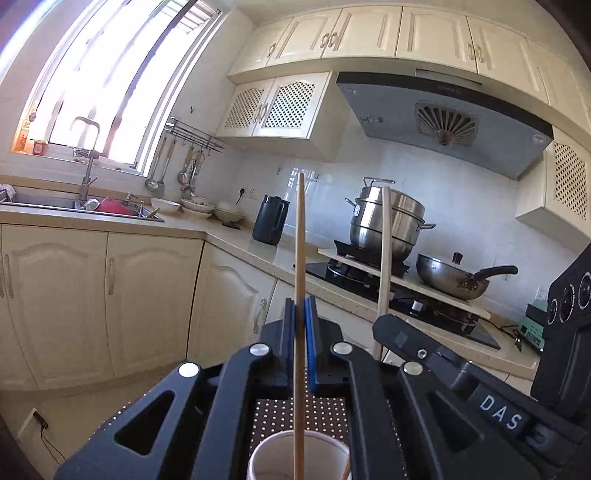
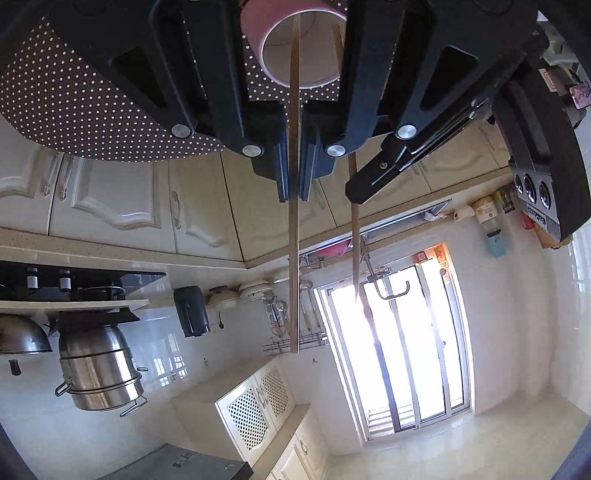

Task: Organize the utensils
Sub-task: 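Lower the left tool's chopstick into the pink cup and open it while the right tool releases its own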

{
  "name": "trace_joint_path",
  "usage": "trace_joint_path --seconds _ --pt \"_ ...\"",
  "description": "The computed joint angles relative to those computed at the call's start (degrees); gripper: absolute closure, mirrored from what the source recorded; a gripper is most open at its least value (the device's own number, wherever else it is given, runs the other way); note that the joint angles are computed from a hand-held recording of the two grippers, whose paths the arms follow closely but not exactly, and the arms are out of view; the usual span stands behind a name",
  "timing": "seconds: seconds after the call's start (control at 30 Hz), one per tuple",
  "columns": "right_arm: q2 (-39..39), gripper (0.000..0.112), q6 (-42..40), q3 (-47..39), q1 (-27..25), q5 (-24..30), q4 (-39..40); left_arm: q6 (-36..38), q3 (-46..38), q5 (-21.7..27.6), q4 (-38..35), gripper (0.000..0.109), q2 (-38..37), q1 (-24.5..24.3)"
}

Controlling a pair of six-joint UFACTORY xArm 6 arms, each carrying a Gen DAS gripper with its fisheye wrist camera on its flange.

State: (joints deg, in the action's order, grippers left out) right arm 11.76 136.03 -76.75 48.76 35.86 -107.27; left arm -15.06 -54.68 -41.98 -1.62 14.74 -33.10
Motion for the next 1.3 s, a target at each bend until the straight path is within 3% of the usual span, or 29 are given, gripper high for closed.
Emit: trace_joint_path --seconds 0.4,0.7,0.77,0.8,0.9,1.0,1.3 --pt "-0.4 0.106 -6.6 3.5 4.4 1.8 5.8 3.6 9.2 0.1 1.5 0.103 -4.6 0.0" --pt "-0.4 0.105 -10.1 4.2 6.2 3.1 12.1 9.4 13.1 5.3 -2.2 0.101 -9.0 -1.7" --pt "-0.5 0.100 -11.6 4.0 6.6 3.6 14.7 11.0 14.4 5.9 -4.0 0.091 -10.3 -2.1" --pt "-0.7 0.094 -11.3 4.2 6.6 3.5 15.1 12.6 15.0 5.9 -5.9 0.079 -10.9 -2.6" --pt "-1.8 0.080 -9.9 5.3 7.8 5.4 15.4 19.3 17.5 4.2 -12.8 0.075 -13.2 -4.9" --pt "-2.7 0.073 -10.6 5.8 9.5 7.4 16.5 22.8 19.7 4.1 -15.8 0.069 -16.0 -6.1" --pt "-4.6 0.071 -14.8 5.7 14.5 12.1 20.4 33.3 24.5 5.1 -27.8 0.062 -24.1 -10.8"
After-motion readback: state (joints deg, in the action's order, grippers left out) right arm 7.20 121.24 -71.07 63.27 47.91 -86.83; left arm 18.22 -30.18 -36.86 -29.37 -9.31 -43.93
